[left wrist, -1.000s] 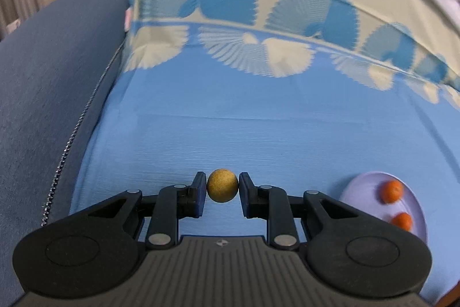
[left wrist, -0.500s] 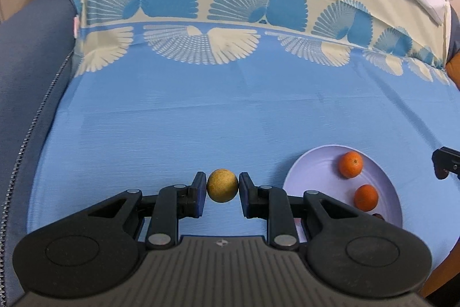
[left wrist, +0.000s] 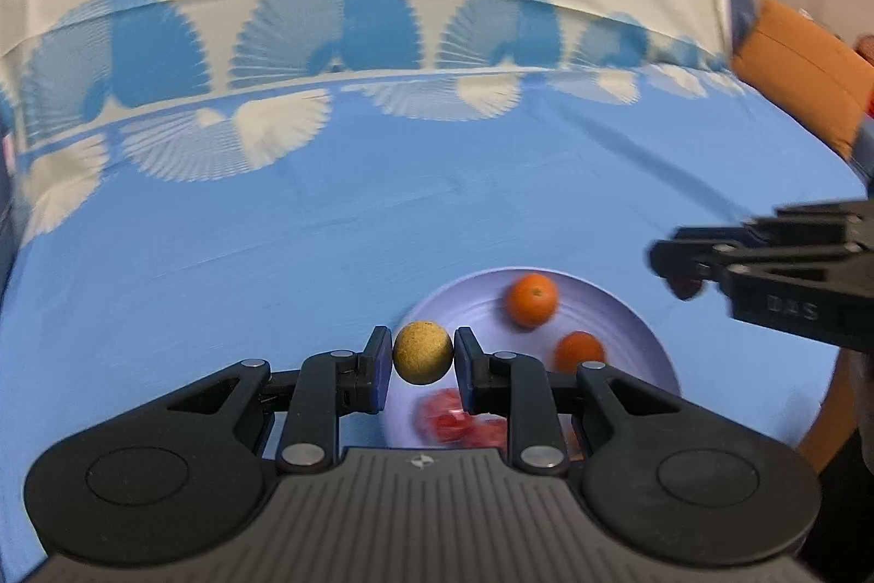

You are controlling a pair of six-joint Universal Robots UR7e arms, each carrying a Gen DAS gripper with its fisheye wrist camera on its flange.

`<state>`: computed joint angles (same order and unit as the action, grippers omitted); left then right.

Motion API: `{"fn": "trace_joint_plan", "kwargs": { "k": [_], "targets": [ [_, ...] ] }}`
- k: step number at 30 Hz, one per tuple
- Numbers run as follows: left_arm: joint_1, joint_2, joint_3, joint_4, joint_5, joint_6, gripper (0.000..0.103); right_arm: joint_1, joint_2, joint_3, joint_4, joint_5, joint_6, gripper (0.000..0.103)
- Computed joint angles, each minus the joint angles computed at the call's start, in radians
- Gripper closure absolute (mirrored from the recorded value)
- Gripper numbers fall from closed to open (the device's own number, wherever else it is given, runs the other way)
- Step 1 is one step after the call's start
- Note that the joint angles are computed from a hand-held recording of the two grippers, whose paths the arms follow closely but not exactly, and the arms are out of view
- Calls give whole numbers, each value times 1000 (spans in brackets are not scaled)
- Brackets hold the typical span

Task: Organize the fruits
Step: 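Carry the yellow fruit and the red date over the lavender plate with both tools, then open the left tool and the right tool to drop both fruits onto the plate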

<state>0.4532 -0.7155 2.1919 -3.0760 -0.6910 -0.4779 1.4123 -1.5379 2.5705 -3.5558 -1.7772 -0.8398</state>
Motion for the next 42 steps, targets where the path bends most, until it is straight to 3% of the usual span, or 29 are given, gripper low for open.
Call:
{"fn": "trace_joint_plan", "kwargs": {
  "k": [8,19,23,26,31,33,35,37,42],
  "targets": [
    [-16,80,-38,-25,-17,110,76,5,18,-10,-1,-15,-8,83],
    [-18,99,-46,-50,-27,166,76,17,44,-21,6,-25,-5,83],
    [-14,98,-50,-45,-35,164,66,27,52,-27,22,-40,1,83],
    [-11,95,-49,-41,-29,160,64,36,71,-31,-4,-69,5,66],
    [-19,92,-40,-39,1,146,59,30,68,-39,10,-73,29,65],
    [-30,88,-27,-41,36,130,50,30,70,-41,7,-78,31,61],
    [-48,81,-14,-16,95,86,27,31,71,-38,-15,-82,34,58],
    [-67,67,2,22,145,36,18,31,67,-30,-48,-78,45,53],
    [-123,18,45,127,207,-87,11,28,12,4,-84,-53,61,22]
  ]
}}
